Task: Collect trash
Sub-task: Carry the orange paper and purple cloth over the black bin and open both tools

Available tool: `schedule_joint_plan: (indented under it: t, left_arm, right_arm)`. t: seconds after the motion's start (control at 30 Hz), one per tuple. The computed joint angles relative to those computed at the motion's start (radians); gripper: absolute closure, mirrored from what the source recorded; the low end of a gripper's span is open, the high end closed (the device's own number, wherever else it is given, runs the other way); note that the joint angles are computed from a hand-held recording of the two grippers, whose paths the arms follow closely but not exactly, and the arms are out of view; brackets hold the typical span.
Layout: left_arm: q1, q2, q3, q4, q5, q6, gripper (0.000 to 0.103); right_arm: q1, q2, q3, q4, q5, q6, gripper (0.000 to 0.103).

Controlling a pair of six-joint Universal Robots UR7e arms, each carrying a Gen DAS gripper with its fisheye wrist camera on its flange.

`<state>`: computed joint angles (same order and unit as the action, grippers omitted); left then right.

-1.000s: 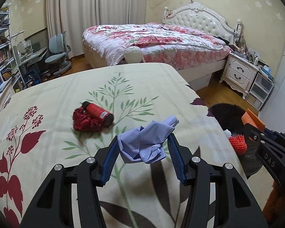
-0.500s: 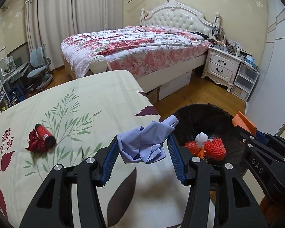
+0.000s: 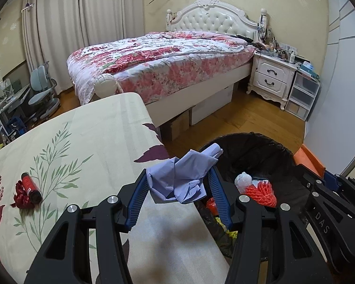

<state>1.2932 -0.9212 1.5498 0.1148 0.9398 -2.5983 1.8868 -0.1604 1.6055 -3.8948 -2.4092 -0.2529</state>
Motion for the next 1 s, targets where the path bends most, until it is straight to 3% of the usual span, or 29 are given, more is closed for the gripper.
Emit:
schedule_joint_plan:
  t: [0.63,0.7,0.8,1.0]
  left_arm:
    - [-0.001,0.060,-0.057,0.025,-0.013,0.009,0.050]
    - [-0.001,0.060,-0.056,0.021,-0.016,0.014,0.042]
    - [-0.001,0.049,-0.044,-0.004,-0.018,0.021,0.030]
    - [-0.003,0.037,-0.034,-0.027,-0.031,0.029,0.024]
  right_arm:
    - [-0.022,-0.003,-0.005,0.006,-0.003,0.002,0.079]
    - [-0.022,-0.001,-0.008,0.004,-0.007,0.000,0.067]
    - [-0.020,0.005,-0.017,-0.007,-0.016,-0.007,0.063]
    - [-0.014,0.012,-0.026,-0.025,-0.036,-0.018,0.053]
